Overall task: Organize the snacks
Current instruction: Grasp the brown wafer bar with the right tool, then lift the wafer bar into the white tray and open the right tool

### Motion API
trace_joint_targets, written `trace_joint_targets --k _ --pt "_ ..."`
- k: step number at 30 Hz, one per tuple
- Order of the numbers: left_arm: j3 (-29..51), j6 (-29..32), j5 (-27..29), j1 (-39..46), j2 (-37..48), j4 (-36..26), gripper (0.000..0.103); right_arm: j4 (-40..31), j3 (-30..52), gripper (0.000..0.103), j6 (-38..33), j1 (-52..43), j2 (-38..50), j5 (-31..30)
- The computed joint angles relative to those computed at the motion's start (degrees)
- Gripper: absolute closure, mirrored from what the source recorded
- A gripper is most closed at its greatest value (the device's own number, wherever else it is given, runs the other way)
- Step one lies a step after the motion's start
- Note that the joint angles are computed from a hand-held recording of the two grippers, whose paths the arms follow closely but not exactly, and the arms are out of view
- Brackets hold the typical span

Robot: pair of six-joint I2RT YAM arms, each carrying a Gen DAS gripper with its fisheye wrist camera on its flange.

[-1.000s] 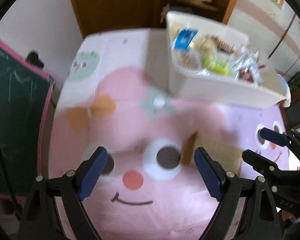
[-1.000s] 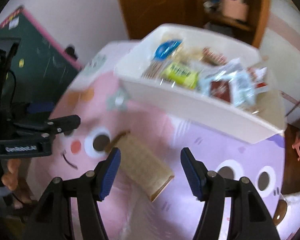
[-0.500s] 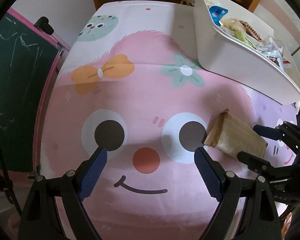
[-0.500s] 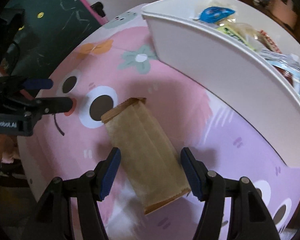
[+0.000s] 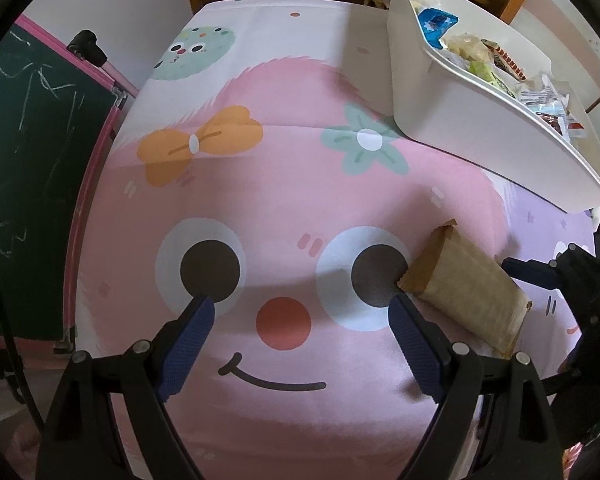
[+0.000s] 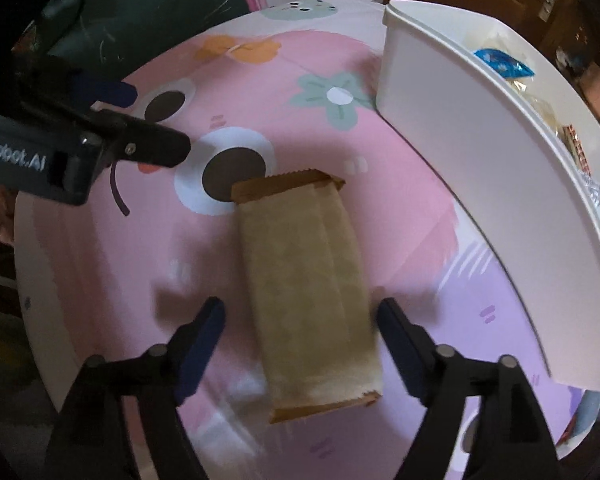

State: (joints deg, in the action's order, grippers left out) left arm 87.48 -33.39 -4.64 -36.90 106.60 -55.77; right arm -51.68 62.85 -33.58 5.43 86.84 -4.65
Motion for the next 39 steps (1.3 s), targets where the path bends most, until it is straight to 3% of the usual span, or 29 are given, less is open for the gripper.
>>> trace_joint_targets --k 9,12,13,14,19,22,27,34,39 --pt "-1.45 -0.02 0.31 0.65 -1.48 0.17 0.015 1.41 -0.25 0.017 5.05 3.16 1.30 1.81" --pt "-2.26 0.04 0.38 1.35 -2.21 0.41 0.015 0.97 -0.59 0.029 5.24 2.59 0.03 1.85" --pt "-2.48 0.05 0.39 1.55 -2.47 0.42 0.015 0.67 -0.22 0.043 6.15 2.87 -0.10 2.00" --pt "-2.61 -0.03 0.35 1.62 -2.66 0.40 0.015 0.31 0.27 0.045 7.11 2.97 -0.16 2.04" --pt "-3.24 0.16 0.34 2.47 -3.79 0.54 0.015 -1.22 2.30 0.048 12.35 3.34 1.25 2.06" --pt "-3.37 0.52 0.23 2.68 -4.74 0.37 0.015 -2.97 3.45 0.048 15.37 1.98 1.07 -1.80" --pt "-1.74 0.63 0.47 2.62 -6.59 -1.12 0.015 -4.79 2.96 0.049 20.67 1.53 -6.18 -4.61" --pt "8.09 1.96 -0.17 1.55 -6.47 -5.14 0.015 -11.30 11.55 0.049 23.38 -3.69 -13.09 -6.49" --pt "26.26 4.97 -1.60 -0.58 0.16 -11.58 0.015 -14.05 23.31 0.049 25.12 -7.25 -11.88 -3.96"
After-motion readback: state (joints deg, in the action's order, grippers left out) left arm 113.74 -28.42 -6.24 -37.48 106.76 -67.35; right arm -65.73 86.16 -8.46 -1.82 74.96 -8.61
